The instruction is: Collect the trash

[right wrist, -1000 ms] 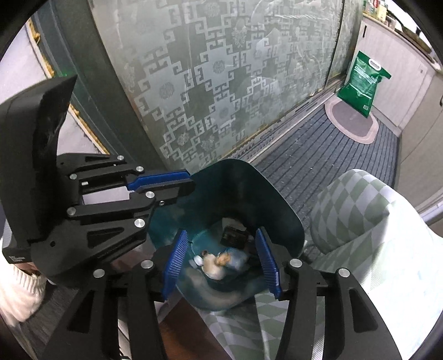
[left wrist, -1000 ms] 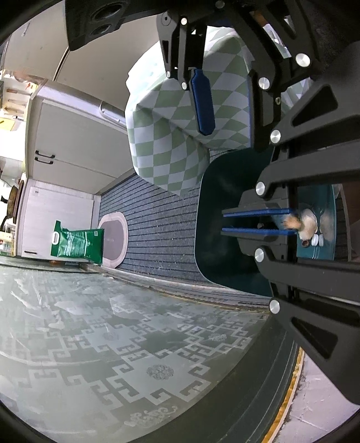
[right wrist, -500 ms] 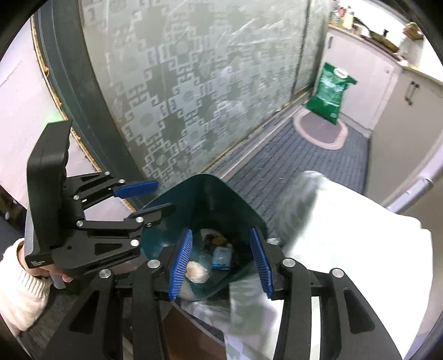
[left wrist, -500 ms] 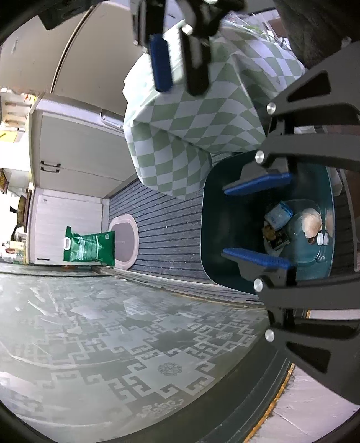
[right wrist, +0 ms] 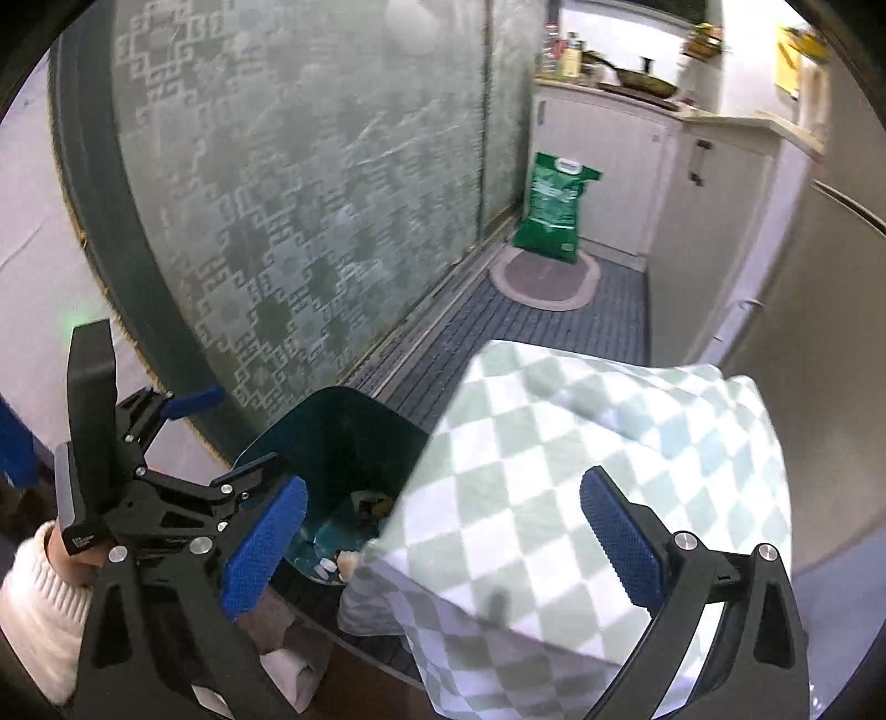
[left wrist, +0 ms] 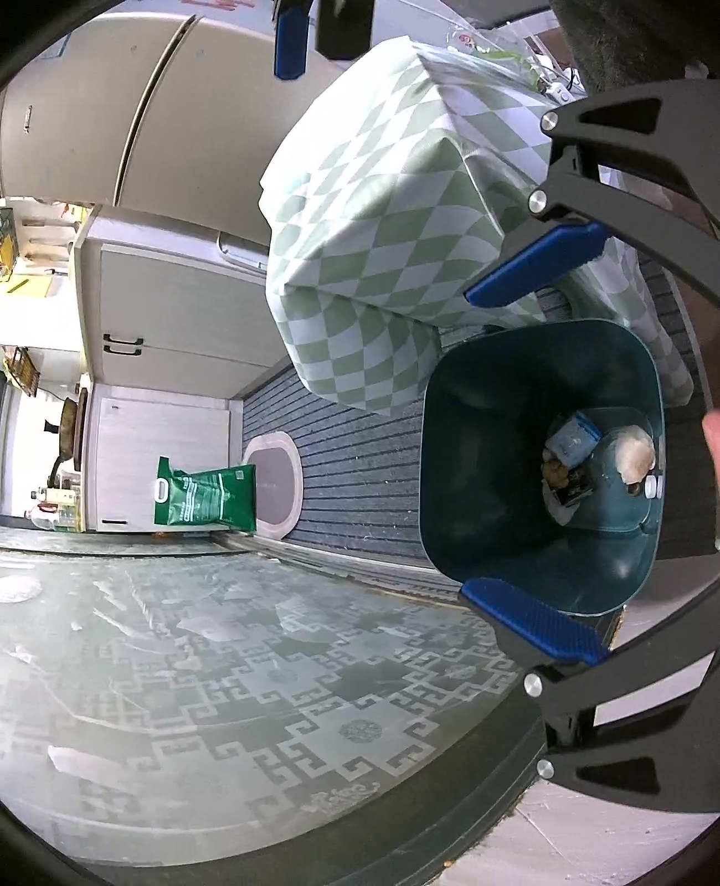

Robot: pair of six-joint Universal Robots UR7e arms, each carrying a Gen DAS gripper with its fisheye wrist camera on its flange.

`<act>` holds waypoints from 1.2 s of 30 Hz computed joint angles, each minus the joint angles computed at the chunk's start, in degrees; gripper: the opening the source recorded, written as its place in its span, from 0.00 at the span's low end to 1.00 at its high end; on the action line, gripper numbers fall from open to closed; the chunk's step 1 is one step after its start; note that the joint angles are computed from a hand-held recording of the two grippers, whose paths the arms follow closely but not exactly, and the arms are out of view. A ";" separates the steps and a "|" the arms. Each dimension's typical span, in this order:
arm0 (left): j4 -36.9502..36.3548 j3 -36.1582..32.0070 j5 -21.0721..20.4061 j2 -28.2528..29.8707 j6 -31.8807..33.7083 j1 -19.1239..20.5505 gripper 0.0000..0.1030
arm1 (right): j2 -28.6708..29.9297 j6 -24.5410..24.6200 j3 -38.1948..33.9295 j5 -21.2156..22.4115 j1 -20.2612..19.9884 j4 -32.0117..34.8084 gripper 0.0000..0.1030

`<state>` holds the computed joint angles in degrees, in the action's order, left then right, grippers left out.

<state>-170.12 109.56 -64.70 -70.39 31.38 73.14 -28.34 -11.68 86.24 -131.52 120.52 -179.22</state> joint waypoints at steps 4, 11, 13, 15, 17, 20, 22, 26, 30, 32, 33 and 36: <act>-1.85 0.88 1.28 -0.02 0.04 -0.84 0.97 | -1.74 1.44 2.79 -0.41 0.12 -1.96 0.97; -2.91 2.33 -0.45 -1.05 -1.20 -0.99 0.97 | -3.17 0.69 5.51 -1.39 0.79 -3.90 0.97; -4.19 2.75 0.46 -0.90 -0.66 -1.28 0.97 | -3.12 0.28 5.76 -1.50 0.86 -4.71 0.97; -5.08 2.96 1.03 -0.75 -0.36 -1.48 0.97 | -2.91 -0.83 5.88 -1.88 0.95 -5.84 0.97; -5.67 3.13 1.40 -0.66 -0.06 -1.65 0.97 | -2.70 -1.01 5.77 -2.12 0.93 -6.09 0.97; -7.20 3.52 2.26 -0.30 1.35 -1.99 0.97 | -2.57 -1.07 5.69 -1.93 0.59 -6.05 0.97; -7.81 3.70 2.79 -0.07 2.38 -2.17 0.97 | -2.67 -0.91 5.66 -1.90 0.39 -5.11 0.97; -7.93 3.87 2.71 -0.03 3.04 -2.21 0.97 | -2.45 -1.05 5.38 -2.26 0.28 -4.34 0.97; -8.23 4.08 2.33 -0.16 3.12 -2.33 0.97 | -2.41 -1.10 5.40 -2.05 0.27 -4.55 0.97; -8.23 4.04 2.36 -0.13 3.05 -2.36 0.97 | -2.42 -1.29 5.42 -1.84 0.28 -4.68 0.97; -8.23 4.04 2.36 -0.13 3.05 -2.36 0.97 | -2.42 -1.39 5.45 -1.66 0.26 -4.75 0.97; -7.94 3.98 1.93 -0.24 2.84 -2.31 0.97 | -2.37 -1.70 5.40 -1.50 0.32 -5.03 0.97</act>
<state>-178.06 113.54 -62.76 -70.63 34.23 70.83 -30.71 -13.38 91.64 -133.03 120.84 -184.25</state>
